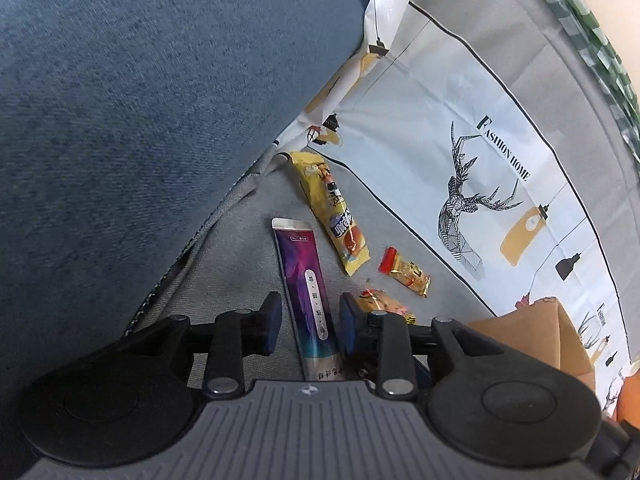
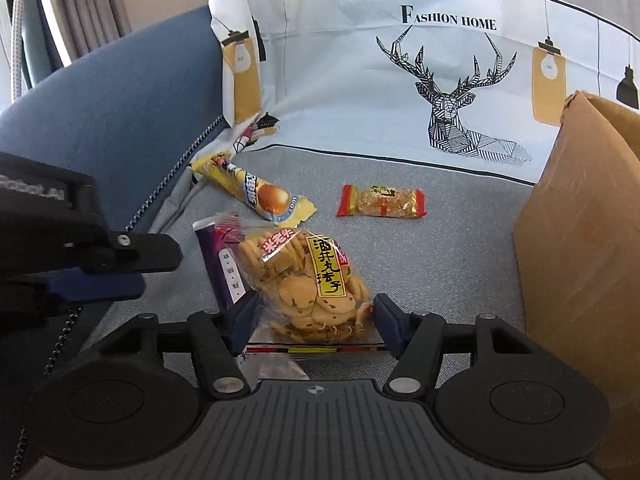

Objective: Organize snacks
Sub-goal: 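Grasp the purple tube snack with left tool while right tool grasps cracker bag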

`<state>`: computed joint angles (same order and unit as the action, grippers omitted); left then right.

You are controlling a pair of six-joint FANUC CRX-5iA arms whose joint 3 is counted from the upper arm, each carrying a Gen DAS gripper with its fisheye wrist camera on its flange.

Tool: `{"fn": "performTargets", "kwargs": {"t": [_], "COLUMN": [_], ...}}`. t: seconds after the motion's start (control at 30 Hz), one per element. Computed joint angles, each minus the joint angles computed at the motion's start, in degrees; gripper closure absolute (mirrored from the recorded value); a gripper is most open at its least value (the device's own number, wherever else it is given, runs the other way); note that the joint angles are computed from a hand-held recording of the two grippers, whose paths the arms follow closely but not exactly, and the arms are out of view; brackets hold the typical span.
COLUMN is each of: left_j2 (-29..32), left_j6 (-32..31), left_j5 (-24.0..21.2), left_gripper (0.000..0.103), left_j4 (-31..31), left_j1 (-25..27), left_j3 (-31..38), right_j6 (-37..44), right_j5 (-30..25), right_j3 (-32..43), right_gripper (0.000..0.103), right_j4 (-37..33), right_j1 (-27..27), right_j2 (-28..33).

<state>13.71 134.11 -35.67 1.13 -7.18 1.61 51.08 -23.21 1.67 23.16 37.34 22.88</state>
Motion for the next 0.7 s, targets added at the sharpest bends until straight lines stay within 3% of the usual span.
{"fn": "performTargets", "kwargs": {"t": [0.13,0.23,0.33,0.4,0.5,0.57,0.63,0.7], "left_j2": [1.75,3.21,5.10,7.01,10.74,11.70,11.97,12.52], "left_j6": [-1.01,-0.62,-0.65,-1.24,-2.15,-1.64,-0.99,-1.89], "left_j5": [-1.63,-2.62,-4.36,-7.20,-14.38,-16.17,-16.66,-18.71], "left_gripper": [0.061,0.061,0.056,0.049,0.048,0.048,0.050,0.071], "left_j4": [1.01,1.02,-0.66,-3.48,-8.52,-10.51,-11.56,-13.90], "left_j1": [-0.06,-0.29,-1.31,-2.79,-5.23,-5.99,-6.30,-7.19], "left_j3": [1.39,2.82,5.50,8.94,15.60,17.31,17.86,19.25], "right_j6": [-7.18,-14.77,-18.13,-20.88,-20.71,-20.52,-19.63,-19.67], "right_j5": [2.82,2.87,1.60,0.82,-0.63,-2.41,-2.43,-2.44], "right_j3": [-4.51,-7.67,-9.56,-11.01,-11.23,-10.89,-10.85,-11.19], "right_gripper": [0.053,0.055,0.055,0.055,0.055,0.055,0.055,0.055], "right_j4": [6.50,13.77,16.61,20.26,19.42,18.35,17.50,18.27], "right_j1": [-0.24,-0.37,-0.26,-0.20,0.07,0.12,0.02,0.11], "right_j2": [-2.55,-4.14,-5.38,-5.85,-6.11,-5.93,-6.08,-6.25]}}
